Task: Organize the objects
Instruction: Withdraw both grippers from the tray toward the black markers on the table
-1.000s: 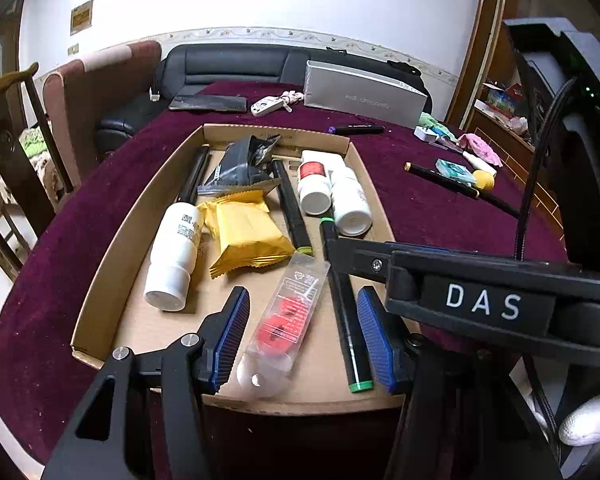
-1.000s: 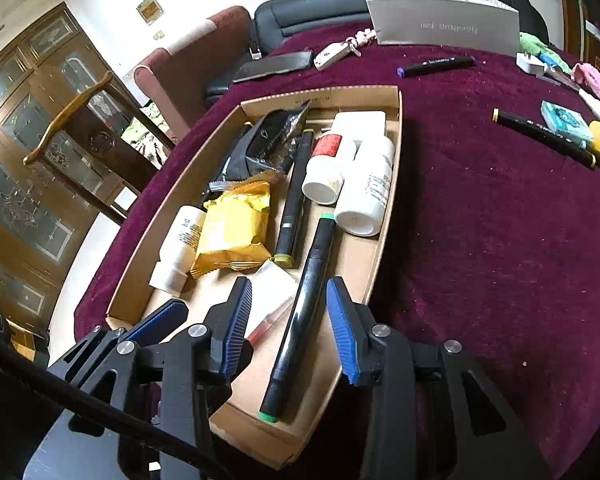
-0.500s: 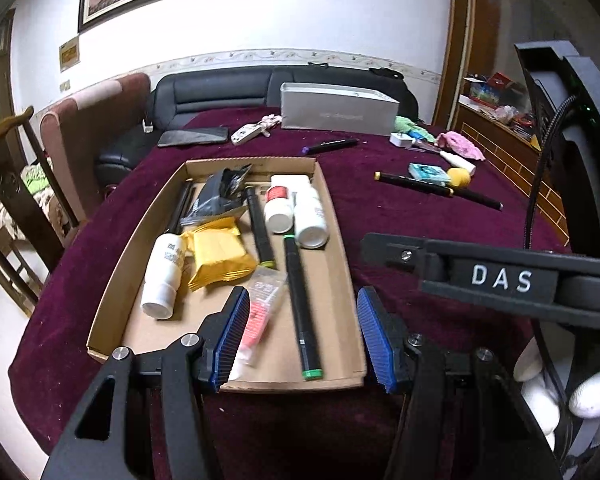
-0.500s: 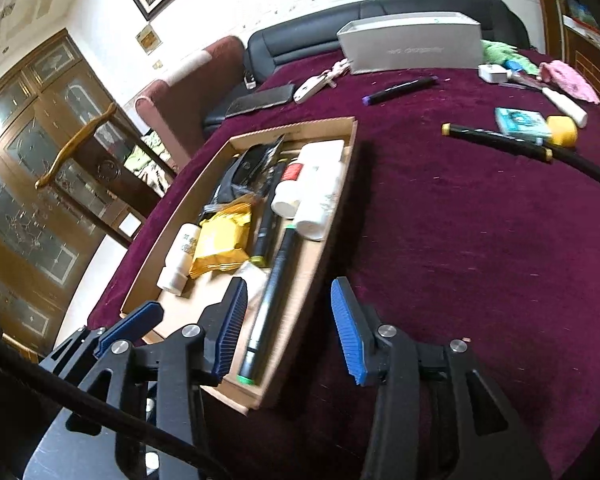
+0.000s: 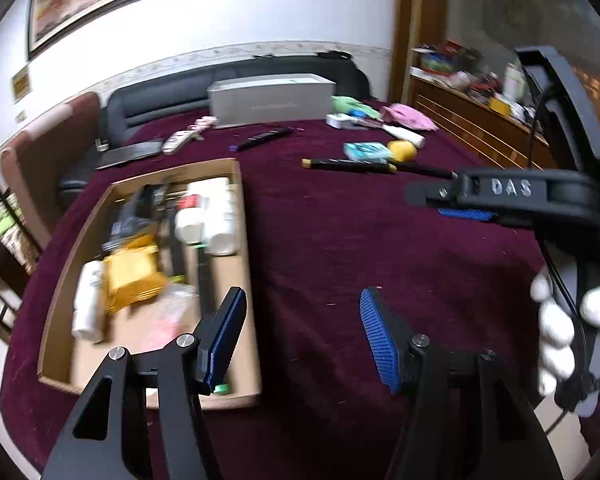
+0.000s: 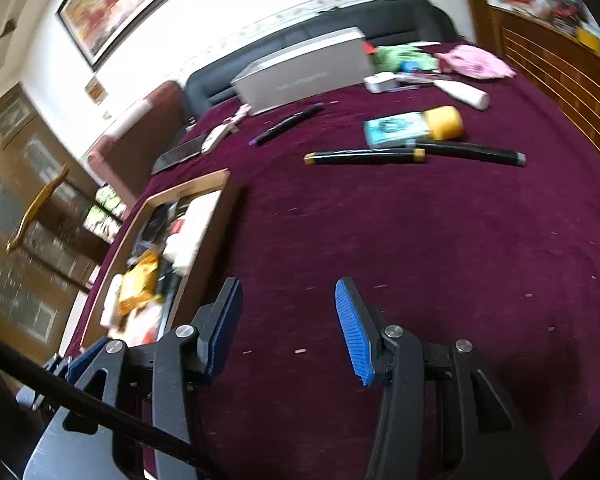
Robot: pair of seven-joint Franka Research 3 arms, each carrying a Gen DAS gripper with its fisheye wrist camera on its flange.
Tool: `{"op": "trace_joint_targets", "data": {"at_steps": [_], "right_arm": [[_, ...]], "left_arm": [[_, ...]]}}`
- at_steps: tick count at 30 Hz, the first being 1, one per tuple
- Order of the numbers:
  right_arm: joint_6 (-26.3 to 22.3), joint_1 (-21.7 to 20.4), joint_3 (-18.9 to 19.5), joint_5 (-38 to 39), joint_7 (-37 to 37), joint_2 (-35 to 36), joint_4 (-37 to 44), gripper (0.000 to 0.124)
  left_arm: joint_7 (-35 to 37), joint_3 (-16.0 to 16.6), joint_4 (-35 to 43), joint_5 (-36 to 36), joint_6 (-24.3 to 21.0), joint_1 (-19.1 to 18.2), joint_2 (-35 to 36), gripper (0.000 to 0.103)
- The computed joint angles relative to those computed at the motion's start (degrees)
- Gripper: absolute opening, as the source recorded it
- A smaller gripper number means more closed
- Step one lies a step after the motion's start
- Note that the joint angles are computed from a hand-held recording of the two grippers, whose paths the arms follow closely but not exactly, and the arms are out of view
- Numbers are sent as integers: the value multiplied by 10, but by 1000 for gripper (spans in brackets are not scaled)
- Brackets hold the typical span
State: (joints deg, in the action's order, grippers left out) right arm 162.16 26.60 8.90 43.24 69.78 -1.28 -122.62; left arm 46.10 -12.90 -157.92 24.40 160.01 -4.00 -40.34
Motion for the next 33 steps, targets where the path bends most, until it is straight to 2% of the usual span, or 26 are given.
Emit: {"op": "trace_joint_targets", "data": {"at_steps": [3,6,9,13,17,20,22,27,29,33], "right_arm": [[3,-10,-9,-3,12,3,0,47],[3,-21,-14,-18,29,6,1,47],[4,-32,-19,-50,53,11,6,47],[4,-45,-24,-108,93,24,21,47],[-2,-55,-27,-151,124,51,51,49],[-20,-65,-23,-134,117,84,89,48],[-38,-74,-19,-112,110,107,120,48],[-67,-83,-12,-97,116,168,202,48],[-87,-88,-4,-88,110,192,238,48],[-159,-89,4,-98,117,268,357,49]], "left_arm": [[11,1,20,-2,15,-9,44,53],[43,24,49,-22,27,-33,108,53],[47,17,68,-24,36,-27,147,53],[63,33,83,-44,63,-30,186,53],[110,79,84,-121,69,-70,206,53],[143,101,71,-171,93,-90,203,55],[167,109,70,-193,99,-101,205,62],[207,103,81,-218,87,-107,212,76],[220,107,80,-233,90,-111,212,76],[249,124,74,-273,104,-130,210,77]]}}
